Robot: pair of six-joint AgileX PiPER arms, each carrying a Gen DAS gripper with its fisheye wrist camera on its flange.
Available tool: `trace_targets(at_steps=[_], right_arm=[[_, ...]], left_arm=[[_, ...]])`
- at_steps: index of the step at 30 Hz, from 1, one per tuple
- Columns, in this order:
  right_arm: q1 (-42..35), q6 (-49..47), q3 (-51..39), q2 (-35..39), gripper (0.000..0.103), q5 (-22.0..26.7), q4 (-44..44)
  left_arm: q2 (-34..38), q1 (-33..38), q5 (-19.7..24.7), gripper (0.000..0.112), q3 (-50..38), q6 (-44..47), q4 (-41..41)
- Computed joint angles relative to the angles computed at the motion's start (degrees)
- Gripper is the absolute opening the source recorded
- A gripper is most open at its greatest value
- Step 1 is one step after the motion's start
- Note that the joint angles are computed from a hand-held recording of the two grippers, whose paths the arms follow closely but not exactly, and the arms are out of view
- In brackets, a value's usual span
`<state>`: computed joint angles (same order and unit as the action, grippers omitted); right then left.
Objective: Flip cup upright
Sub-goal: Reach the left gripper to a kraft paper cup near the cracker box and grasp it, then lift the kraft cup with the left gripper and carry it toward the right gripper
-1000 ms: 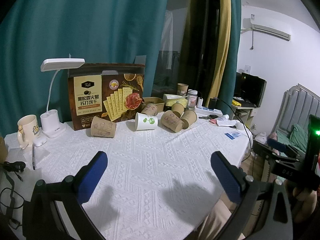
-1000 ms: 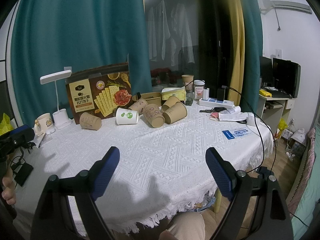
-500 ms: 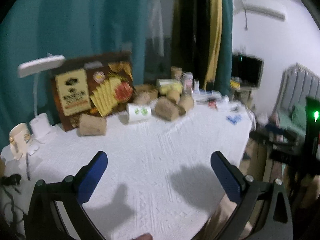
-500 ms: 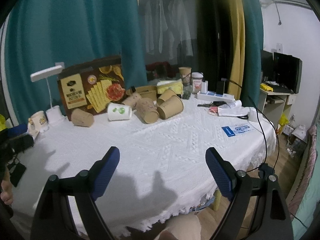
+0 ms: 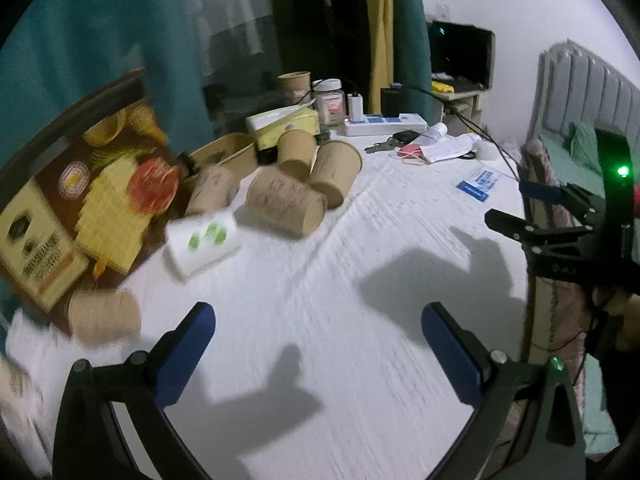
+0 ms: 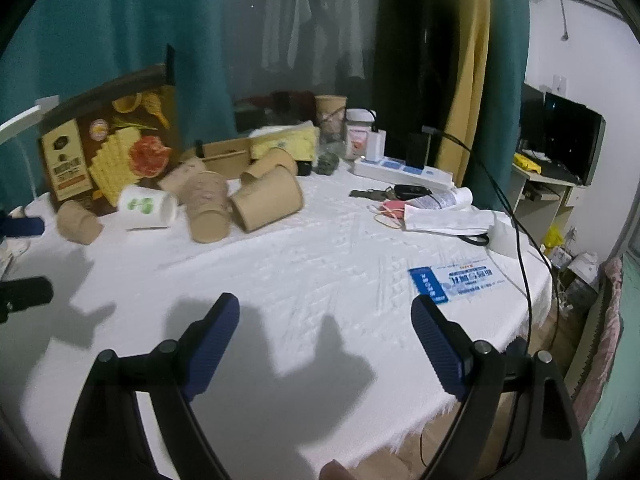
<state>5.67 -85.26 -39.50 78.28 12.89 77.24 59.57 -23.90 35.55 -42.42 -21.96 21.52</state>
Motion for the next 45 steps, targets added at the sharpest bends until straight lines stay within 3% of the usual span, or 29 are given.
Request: trace_targets(at_steps=[5,12,19,26,31,35,40,45], right_arm=[[-2.34,-4.60,-7.32,8.59,0.086,2.61,3.63],[-3.26,-3.34,-14.96,17.22,0.086,3.64,2.02],[-4.74,-5.05,-18.20,20.87,0.086,5.07,4.37],[-5.76,-8.53,-18.64,21.68,0.086,5.65,8.09],[-5.35,-8.02,-18.38,21.47,0.086,5.18,8.00],[-5.12,-6.80,-16.91,19.08,0.086,4.56,6.87],[-5.27,-4.76,-12.71,12.02,0.086,4.05,5.29],[-5.30,-0.40,-6.30,1.97,0.086,5.42,2.07]], left_arm=[[16.82,3.37,-4.72,0.103,-11.41,8.94,-3.16],[35.52,5.04,-2.87,0.103,-29.20,17.59,-6.52],[51.17,4.85,3.05,0.089,-46.45,21.63,-6.97],[60.87,5.44,9.08,0.082,-57.50,24.73,-7.89],[61.79,6.61,8.71,0.059,-57.89,25.04,-9.25],[58.76,7.57,6.93,0.058,-55.33,26.09,-13.20],[49.79,6.90,4.36,0.058,-47.99,25.24,-15.62],[33.79,4.96,1.50,0.058,-33.99,20.92,-16.03]])
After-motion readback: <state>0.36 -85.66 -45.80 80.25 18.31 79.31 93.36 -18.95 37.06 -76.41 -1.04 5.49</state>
